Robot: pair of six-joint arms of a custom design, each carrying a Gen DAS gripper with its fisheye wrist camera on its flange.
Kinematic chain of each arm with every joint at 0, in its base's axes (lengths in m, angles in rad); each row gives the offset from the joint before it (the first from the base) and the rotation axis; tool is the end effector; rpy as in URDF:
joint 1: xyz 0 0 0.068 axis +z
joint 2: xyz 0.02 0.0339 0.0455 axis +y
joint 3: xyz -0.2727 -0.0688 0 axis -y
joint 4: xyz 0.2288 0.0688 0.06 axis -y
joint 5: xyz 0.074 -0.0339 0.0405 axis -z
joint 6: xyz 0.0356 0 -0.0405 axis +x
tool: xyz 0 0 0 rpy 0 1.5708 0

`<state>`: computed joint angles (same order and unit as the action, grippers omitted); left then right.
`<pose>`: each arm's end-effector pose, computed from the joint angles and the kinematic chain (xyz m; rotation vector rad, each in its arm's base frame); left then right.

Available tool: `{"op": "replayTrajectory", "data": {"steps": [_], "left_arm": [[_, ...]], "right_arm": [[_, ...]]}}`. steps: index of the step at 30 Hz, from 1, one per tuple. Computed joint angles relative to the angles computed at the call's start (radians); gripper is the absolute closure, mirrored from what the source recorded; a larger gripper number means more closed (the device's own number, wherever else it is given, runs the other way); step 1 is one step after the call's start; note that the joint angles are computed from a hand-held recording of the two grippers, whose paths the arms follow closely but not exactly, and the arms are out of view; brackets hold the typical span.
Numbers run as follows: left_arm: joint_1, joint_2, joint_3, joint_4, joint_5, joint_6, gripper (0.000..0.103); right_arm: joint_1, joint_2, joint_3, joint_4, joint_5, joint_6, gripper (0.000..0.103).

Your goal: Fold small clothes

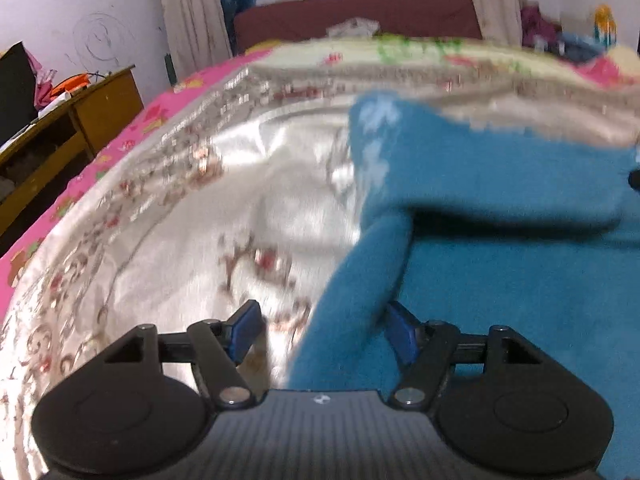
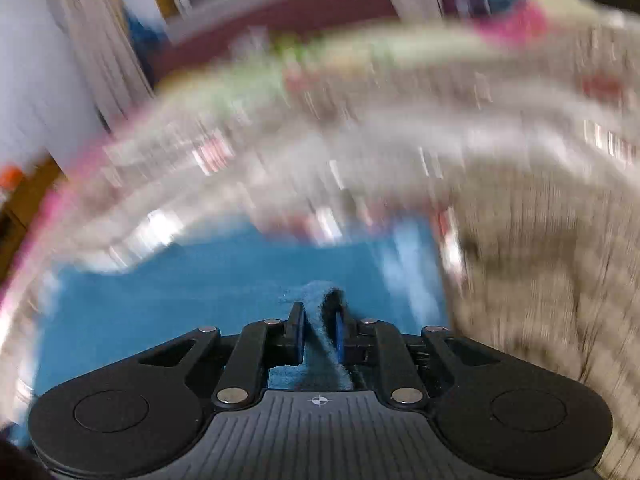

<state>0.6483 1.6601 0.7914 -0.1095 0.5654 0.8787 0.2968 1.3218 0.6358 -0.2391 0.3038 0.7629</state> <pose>0.2475 0.1635 0.1629 0.4746 2.2983 0.0029 0.2258 0.0579 0.1931 0.6840 2.3416 0.0901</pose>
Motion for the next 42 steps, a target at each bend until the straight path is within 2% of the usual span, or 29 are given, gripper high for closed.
{"op": "replayTrajectory", "data": {"steps": [2, 4, 6, 10, 14, 17, 20, 22, 25, 28, 29, 32, 36, 39, 42], "left_arm": [[0.025, 0.009, 0.013, -0.02, 0.014, 0.016, 0.024], [0.043, 0.01, 0.045, -0.063, 0.033, 0.005, 0.024], [0.045, -0.001, 0.053, -0.064, 0.048, -0.017, 0.024], [-0.011, -0.022, 0.038, -0.013, 0.049, -0.074, 0.024], [0.011, -0.043, 0.037, -0.067, 0.085, -0.032, 0.024], [0.067, -0.02, 0.045, -0.054, 0.041, -0.006, 0.023], [0.132, 0.079, 0.183, -0.215, 0.027, -0.015, 0.022], [0.17, 0.103, 0.253, -0.309, 0.048, -0.003, 0.022], [0.216, 0.116, 0.322, -0.414, 0.096, 0.051, 0.023], [0.248, 0.131, 0.344, -0.477, 0.102, 0.1, 0.023], [0.256, 0.129, 0.33, -0.47, 0.088, 0.115, 0.023], [0.26, 0.124, 0.25, -0.348, 0.013, 0.097, 0.02], [0.267, 0.133, 0.279, -0.379, -0.011, 0.016, 0.019], [0.301, 0.087, 0.259, -0.409, 0.005, 0.096, 0.02], [0.364, 0.08, 0.298, -0.531, 0.034, 0.227, 0.02]], "right_arm": [[0.037, 0.025, -0.028, 0.038, 0.043, 0.001, 0.083], [0.089, 0.01, -0.007, -0.007, 0.111, 0.005, 0.074], [0.131, -0.011, 0.026, -0.063, 0.178, 0.026, 0.072], [0.24, -0.059, 0.053, -0.098, 0.292, 0.051, 0.056], [0.36, -0.05, 0.104, -0.107, 0.335, 0.024, 0.055], [0.414, 0.019, 0.12, -0.028, 0.268, -0.049, 0.046], [0.371, 0.18, 0.164, -0.044, 0.185, 0.004, 0.047], [0.335, 0.179, 0.138, -0.022, 0.153, 0.04, 0.05], [0.358, 0.14, 0.178, -0.125, 0.212, 0.05, 0.047], [0.419, 0.072, 0.186, -0.216, 0.286, 0.062, 0.046], [0.449, 0.043, 0.179, -0.25, 0.309, 0.099, 0.046], [0.537, -0.063, 0.12, -0.385, 0.359, 0.264, 0.046], [0.628, -0.133, 0.057, -0.565, 0.373, 0.469, 0.046], [0.674, -0.202, 0.018, -0.655, 0.352, 0.605, 0.046], [0.824, -0.243, 0.009, -0.762, 0.338, 0.782, 0.046]]}}
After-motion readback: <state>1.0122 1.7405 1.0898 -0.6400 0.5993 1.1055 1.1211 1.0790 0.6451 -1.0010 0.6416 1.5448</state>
